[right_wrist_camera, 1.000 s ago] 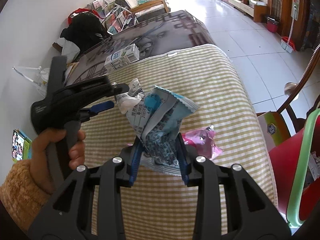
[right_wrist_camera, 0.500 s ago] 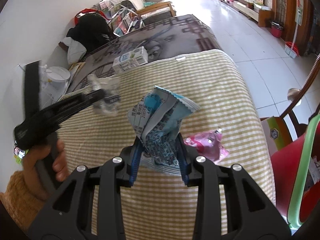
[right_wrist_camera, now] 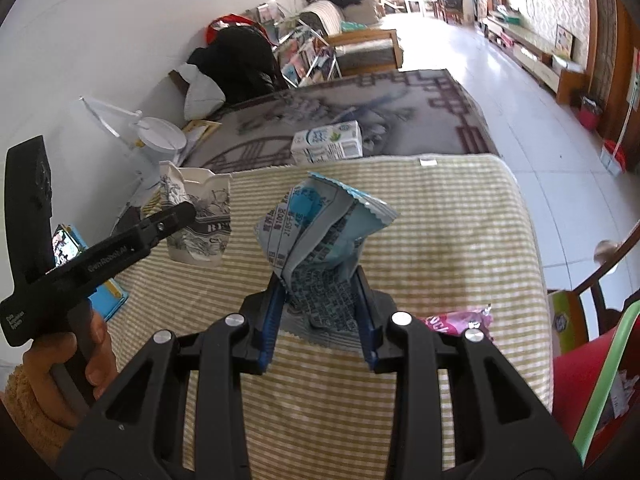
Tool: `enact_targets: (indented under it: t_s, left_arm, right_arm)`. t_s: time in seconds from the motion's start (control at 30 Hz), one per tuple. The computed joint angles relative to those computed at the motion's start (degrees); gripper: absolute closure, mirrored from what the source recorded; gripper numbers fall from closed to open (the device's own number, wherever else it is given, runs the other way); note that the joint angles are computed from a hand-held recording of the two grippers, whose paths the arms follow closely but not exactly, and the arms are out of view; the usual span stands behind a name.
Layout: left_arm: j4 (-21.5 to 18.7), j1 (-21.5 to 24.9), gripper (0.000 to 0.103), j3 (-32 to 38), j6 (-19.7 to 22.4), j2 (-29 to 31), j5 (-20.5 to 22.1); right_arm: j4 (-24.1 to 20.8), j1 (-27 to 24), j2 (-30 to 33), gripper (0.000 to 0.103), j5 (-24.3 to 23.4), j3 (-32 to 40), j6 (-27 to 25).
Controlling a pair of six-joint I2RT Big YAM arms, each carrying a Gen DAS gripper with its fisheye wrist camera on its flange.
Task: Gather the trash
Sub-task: 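Carry the paper cup and blue wrapper over the red bucket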
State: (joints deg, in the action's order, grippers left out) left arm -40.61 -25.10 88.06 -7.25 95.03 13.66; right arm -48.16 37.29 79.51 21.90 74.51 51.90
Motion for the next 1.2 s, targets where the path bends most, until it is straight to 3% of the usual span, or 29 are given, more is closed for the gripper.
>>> enact_targets:
  t_s: [0.43,1.2]
  left_arm:
    - [1.84,-2.43,0.067,-3.58,-0.40,-4.53,-3.19]
    - [1.17,-10.27,0.067,-7.44,-5.11,-11.67,-13.85]
  right_arm:
    - [2.41,1.71,-5.30,0.070,2.45,-3.86,-2.33]
    - [6.25,-0.37,-17.09,0.070,-0.99,-13.13,-6.54]
